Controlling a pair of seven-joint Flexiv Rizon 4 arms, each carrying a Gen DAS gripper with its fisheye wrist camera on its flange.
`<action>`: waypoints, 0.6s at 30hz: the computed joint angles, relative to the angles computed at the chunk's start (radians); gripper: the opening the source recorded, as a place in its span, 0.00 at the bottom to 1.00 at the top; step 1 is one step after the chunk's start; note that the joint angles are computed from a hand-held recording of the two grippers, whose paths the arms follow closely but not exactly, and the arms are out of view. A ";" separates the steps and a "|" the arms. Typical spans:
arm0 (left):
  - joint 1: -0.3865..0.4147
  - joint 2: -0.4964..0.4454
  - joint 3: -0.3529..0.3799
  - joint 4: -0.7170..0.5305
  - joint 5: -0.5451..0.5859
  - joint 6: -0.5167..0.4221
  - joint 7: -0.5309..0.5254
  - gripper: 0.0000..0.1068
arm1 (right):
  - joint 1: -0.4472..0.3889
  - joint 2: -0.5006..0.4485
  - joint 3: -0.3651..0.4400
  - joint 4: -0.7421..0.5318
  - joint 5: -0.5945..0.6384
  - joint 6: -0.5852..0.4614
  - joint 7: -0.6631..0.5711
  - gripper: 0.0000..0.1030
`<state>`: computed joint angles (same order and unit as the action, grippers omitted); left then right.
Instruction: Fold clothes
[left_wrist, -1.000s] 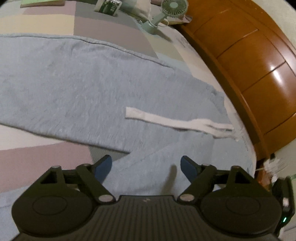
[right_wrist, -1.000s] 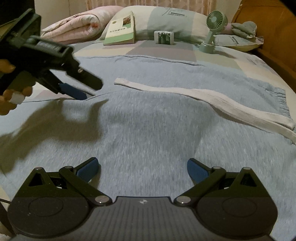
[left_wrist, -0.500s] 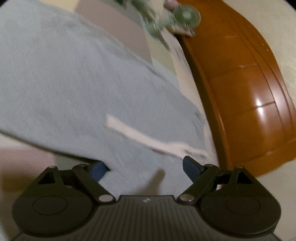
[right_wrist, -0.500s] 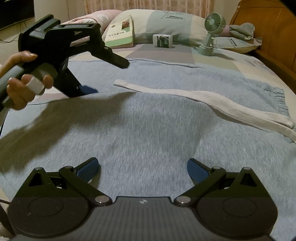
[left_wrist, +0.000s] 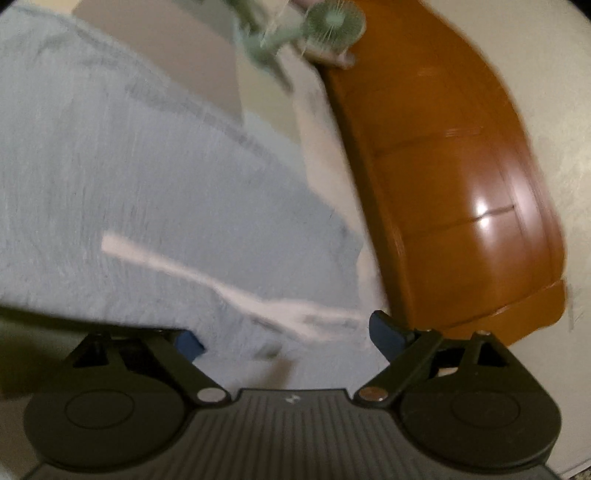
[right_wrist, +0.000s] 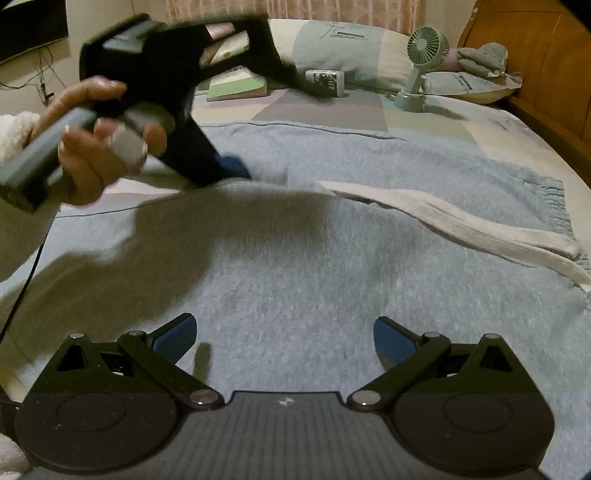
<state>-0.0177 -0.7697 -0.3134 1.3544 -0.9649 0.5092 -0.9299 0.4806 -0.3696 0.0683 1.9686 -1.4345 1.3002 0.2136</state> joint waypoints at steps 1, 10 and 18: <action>-0.008 -0.006 0.008 -0.011 0.026 -0.014 -0.013 0.85 | 0.000 0.000 -0.001 -0.001 -0.003 0.002 0.004 1.00; 0.007 -0.031 -0.037 -0.086 -0.036 -0.009 -0.003 0.85 | -0.007 -0.003 0.000 -0.018 -0.025 0.020 0.002 1.00; 0.005 -0.039 -0.041 -0.101 -0.052 -0.012 0.003 0.85 | -0.023 -0.114 -0.039 -0.180 -0.019 0.145 -0.077 1.00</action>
